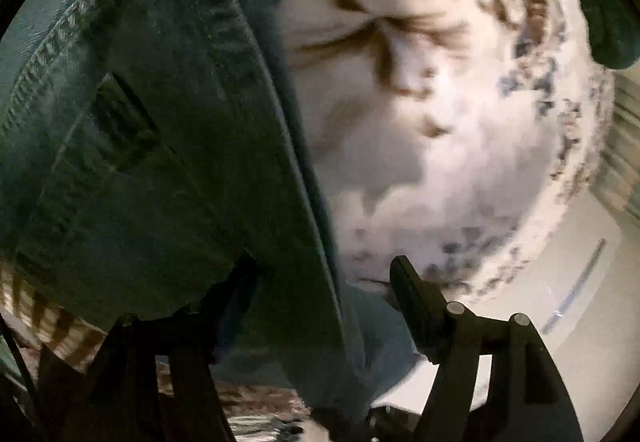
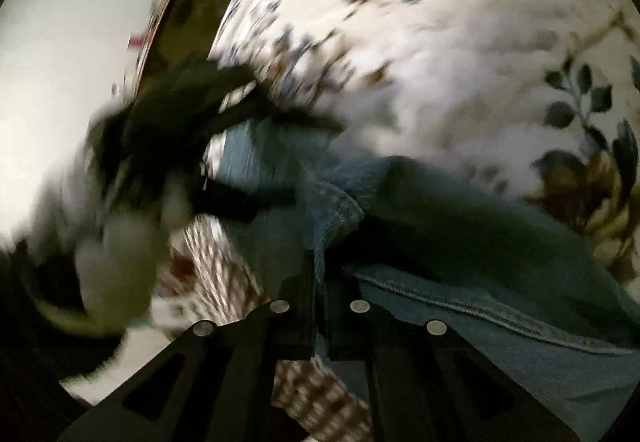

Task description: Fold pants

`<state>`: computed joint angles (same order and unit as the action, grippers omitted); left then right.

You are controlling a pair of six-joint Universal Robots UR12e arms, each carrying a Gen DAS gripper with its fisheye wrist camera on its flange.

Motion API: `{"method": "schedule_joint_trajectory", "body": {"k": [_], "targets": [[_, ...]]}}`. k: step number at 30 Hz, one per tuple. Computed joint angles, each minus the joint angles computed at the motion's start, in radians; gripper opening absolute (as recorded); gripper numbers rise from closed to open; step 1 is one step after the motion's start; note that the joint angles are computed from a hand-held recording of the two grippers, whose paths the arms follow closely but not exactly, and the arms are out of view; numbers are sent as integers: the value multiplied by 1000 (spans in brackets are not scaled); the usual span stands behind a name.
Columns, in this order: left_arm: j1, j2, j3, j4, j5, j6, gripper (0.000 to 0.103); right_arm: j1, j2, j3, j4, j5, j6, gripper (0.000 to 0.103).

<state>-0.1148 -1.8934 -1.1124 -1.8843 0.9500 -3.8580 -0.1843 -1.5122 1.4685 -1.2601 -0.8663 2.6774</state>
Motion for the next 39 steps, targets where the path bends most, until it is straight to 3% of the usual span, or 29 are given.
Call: {"method": "schedule_joint_trajectory", "body": {"k": [1,2,6,8,10,12,16,18,21,23,24,26,28,30,34,35,37,39], "targets": [[-6,-7,14,-29,34,27,31,5,-4,3,22,-5,-26,3],[-7,-3,10,-31,51,43,26,9,0,5,39,-7,-29,3],[-2,24,-19,0,56,69,23,-31,53,-19,149,95,1,9],[-1,30,-28,9,57,70,23,-63,76,-32,210,150,-7,18],[2,38,-43,22,52,70,23,-69,102,-53,260,194,-9,55],[7,45,-56,31,45,70,23,-69,139,-81,356,240,-48,62],[12,49,-72,50,26,61,23,-5,219,-153,461,232,-98,62],[18,57,-86,60,14,57,23,14,257,-182,544,241,-142,62],[31,72,-112,78,-28,43,27,29,282,-181,582,228,-142,62],[41,92,-131,107,-47,19,42,31,289,-157,595,269,-132,57],[50,115,-149,151,-44,5,45,27,287,-144,599,296,-129,46],[52,134,-143,170,29,39,53,12,274,-124,577,332,-87,30],[37,131,-115,133,163,127,53,-8,258,-112,521,356,-32,19],[33,133,-133,107,227,159,53,-31,253,-119,490,366,12,19],[37,122,-134,77,235,185,53,-57,264,-134,479,349,80,21],[32,116,-125,66,245,194,53,-58,277,-148,529,354,51,22],[27,115,-120,62,256,207,53,-54,304,-181,640,361,-19,42],[27,117,-122,62,254,215,53,-38,312,-197,649,340,-32,42]]}}
